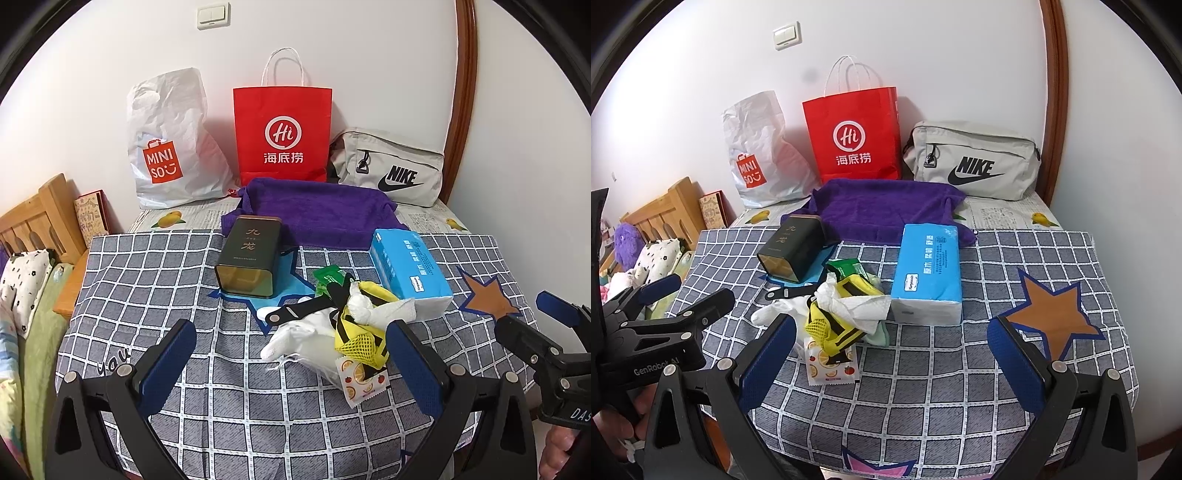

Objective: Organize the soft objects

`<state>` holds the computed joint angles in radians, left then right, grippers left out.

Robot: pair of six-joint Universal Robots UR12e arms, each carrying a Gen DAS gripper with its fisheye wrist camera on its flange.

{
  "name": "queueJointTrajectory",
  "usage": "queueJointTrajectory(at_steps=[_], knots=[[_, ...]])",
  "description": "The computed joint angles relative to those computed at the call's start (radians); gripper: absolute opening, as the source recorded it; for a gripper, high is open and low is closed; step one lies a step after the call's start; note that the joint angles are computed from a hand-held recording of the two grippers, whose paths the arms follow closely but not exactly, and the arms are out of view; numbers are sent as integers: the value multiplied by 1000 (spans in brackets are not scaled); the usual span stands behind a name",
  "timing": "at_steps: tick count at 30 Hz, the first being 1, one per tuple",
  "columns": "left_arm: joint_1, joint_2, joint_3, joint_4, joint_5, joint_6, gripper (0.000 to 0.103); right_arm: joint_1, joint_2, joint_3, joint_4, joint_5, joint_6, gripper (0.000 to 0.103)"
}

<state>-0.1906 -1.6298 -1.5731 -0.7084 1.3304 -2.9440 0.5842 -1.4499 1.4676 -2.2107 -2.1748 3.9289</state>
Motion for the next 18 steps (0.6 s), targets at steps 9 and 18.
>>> queueJointTrajectory(at_steps=[9, 18], knots=[[2, 4, -8, 4, -2, 0, 103, 1, 2, -1, 0, 0, 3, 103], [-2, 3, -7, 6, 0, 4, 103, 3, 2, -1, 0, -3, 3, 103]])
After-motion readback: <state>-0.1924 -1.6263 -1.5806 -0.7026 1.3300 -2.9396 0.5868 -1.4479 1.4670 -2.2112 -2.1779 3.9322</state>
